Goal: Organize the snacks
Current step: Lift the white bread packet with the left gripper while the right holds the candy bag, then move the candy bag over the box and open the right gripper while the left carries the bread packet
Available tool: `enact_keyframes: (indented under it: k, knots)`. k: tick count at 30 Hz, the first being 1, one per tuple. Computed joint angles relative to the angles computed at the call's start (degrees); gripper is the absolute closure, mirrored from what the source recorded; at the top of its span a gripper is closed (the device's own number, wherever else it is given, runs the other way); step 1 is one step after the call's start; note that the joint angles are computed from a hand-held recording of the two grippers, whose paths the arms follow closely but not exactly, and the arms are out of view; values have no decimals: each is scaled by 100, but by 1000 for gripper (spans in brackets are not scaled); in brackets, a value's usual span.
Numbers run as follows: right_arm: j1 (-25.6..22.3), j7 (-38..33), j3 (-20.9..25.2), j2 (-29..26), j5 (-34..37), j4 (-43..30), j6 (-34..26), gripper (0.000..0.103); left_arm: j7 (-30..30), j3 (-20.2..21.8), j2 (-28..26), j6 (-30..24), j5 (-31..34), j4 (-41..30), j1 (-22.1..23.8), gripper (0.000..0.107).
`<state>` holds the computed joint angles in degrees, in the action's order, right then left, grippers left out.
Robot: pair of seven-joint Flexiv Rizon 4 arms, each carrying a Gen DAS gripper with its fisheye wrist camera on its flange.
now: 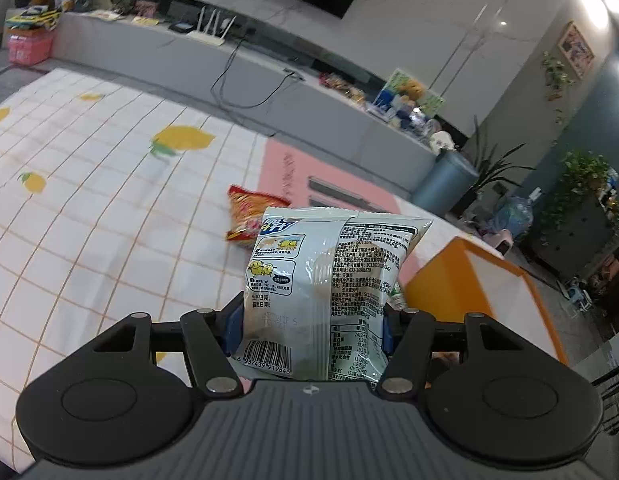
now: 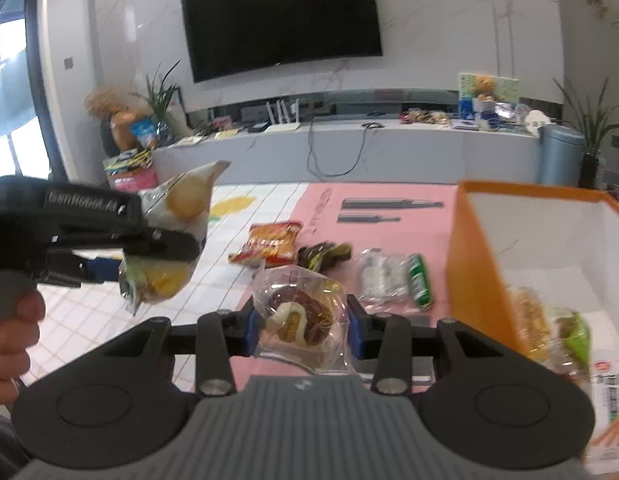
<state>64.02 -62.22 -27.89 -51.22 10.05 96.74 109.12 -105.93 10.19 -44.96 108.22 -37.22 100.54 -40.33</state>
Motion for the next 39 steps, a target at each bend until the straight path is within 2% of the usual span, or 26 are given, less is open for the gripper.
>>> enact_keyframes:
  k: [7, 10, 12, 18, 21, 25, 31, 34, 36, 39]
  knots:
    - [358, 19, -702, 411, 327, 566, -82, 63, 105, -400, 125, 311, 266, -45, 186, 38]
    - [414, 134, -978, 588, 382, 837, -202, 63, 151, -967, 141, 467, 685, -121, 618, 38]
    - [295, 284, -988, 721, 354, 977, -308, 63, 144, -1244, 116, 472, 885, -221, 810, 38]
    - [-137, 727, -757, 962, 64, 1251, -409, 63, 262, -1263, -76, 155, 1013, -671, 701, 38]
    - [-466, 744, -426, 1085, -143, 1267, -327, 63, 271, -1288, -173, -47, 1087, -896, 683, 38]
    - [-535, 702, -406, 1084, -334, 1270, -480, 63, 238, -1111, -316, -370, 1126, -1263, 505, 38]
    - [-1148, 851, 67, 1124, -872, 1100, -850, 63, 41, -860, -567, -896, 1286, -1810, 266, 38]
    - [-1615, 899, 490, 1121, -1224, 940, -1034, 63, -88, -766, -713, -1155, 1456, -2103, 220, 38]
    - [-2064, 966, 932, 1075, -1466, 730, -1255, 63, -183, -696, -832, -1298, 1581, -2302, 193, 38]
    - [-2444, 1174, 1308, 941, -1715, 417, -1593, 63, -471, -489, -991, -1596, 1670, -2577, 105, 38]
